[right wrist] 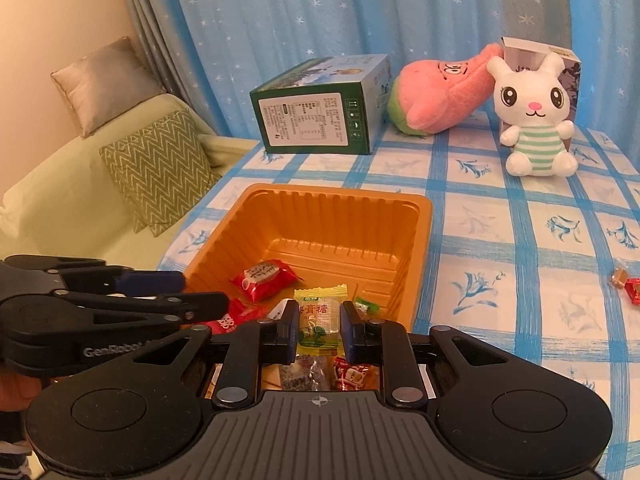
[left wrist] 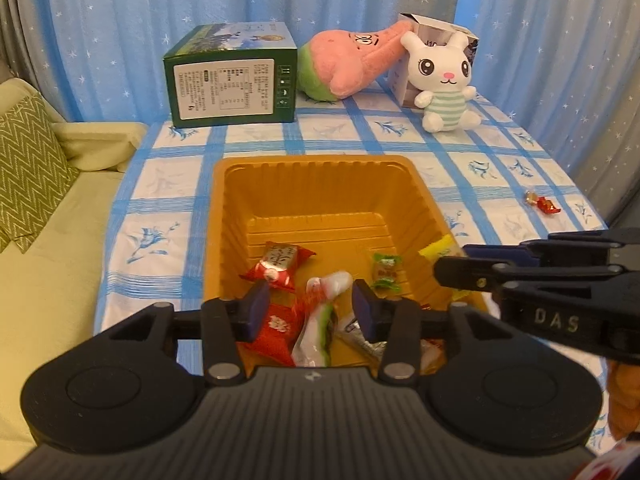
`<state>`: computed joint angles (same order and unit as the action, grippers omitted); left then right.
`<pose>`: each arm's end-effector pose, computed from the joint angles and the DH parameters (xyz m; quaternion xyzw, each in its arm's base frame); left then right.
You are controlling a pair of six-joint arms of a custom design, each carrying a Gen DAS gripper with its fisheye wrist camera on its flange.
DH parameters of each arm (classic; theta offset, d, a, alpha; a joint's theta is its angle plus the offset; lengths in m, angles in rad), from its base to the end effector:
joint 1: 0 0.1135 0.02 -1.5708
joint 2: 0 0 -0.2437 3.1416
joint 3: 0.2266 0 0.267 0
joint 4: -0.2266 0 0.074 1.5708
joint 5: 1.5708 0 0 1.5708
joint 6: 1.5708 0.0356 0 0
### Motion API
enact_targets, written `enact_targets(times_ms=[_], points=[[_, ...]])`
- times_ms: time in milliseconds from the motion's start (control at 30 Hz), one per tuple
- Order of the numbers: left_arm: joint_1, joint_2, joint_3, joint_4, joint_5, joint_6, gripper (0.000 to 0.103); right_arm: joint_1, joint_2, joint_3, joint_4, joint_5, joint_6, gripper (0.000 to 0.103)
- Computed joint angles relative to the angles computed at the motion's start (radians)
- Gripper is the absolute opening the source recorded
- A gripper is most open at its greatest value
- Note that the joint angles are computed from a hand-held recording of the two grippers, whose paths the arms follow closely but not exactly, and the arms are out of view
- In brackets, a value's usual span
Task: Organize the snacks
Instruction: 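Open both grippers to drop the candies into the tray, then withdraw both grippers from the tray toward the two remaining candies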
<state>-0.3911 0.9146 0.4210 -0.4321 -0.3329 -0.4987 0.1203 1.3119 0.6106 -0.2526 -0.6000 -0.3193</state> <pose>0.1834 -0.0630 0.1501 -0.1027 0.9311 0.0073 0.3498 0.2506 0.0505 0.1427 -0.2860 0.8688 0.2514 0.3166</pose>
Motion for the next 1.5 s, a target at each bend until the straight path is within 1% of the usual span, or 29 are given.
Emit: enact_targets(times_ms=[33,167,400,733,967,1033,1100,1133,1200,1233,1267,1400,1500], points=[[-0.005,-0.014,-0.006,-0.011,-0.007,-0.005,0.046,-0.003,0.004,0.001,0.001,-0.001,0.0,0.022],[-0.038,-0.071,-0.031,-0.058,-0.031,-0.035,0.048,-0.013,0.013,0.001,0.002,-0.004,0.008,0.022],[-0.097,-0.14,-0.047,-0.125,-0.076,-0.096,0.048,-0.005,-0.012,-0.004,-0.005,-0.005,0.023,0.022],[-0.096,-0.175,-0.055,-0.15,-0.081,-0.111,0.049,0.012,-0.022,-0.008,0.001,0.005,0.042,0.022],[-0.081,-0.199,-0.068,-0.156,-0.077,-0.108,0.049,0.05,-0.004,0.0,0.022,0.031,0.078,0.022],[-0.075,-0.212,-0.073,-0.162,-0.077,-0.108,0.05,0.054,0.005,0.001,0.028,0.024,0.079,0.022],[-0.076,-0.232,-0.08,-0.172,-0.082,-0.117,0.051,0.048,0.011,-0.006,0.056,-0.007,0.08,0.022],[-0.081,-0.242,-0.08,-0.181,-0.088,-0.124,0.054,0.043,0.018,-0.002,0.055,-0.024,0.077,0.022],[-0.103,-0.258,-0.079,-0.202,-0.112,-0.141,0.058,0.036,0.012,-0.005,0.056,-0.022,0.084,0.029],[-0.118,-0.266,-0.077,-0.215,-0.126,-0.152,0.061,0.027,0.005,-0.01,0.058,-0.03,0.085,0.042],[-0.133,-0.274,-0.075,-0.229,-0.139,-0.166,0.064,0.014,-0.006,-0.017,0.059,-0.036,0.089,0.049],[-0.2,-0.317,-0.062,-0.302,-0.19,-0.24,0.071,-0.058,-0.052,-0.031,0.008,-0.053,0.077,0.05],[-0.275,-0.34,-0.045,-0.369,-0.237,-0.326,0.075,-0.133,-0.09,-0.037,-0.06,-0.072,0.063,0.05]])
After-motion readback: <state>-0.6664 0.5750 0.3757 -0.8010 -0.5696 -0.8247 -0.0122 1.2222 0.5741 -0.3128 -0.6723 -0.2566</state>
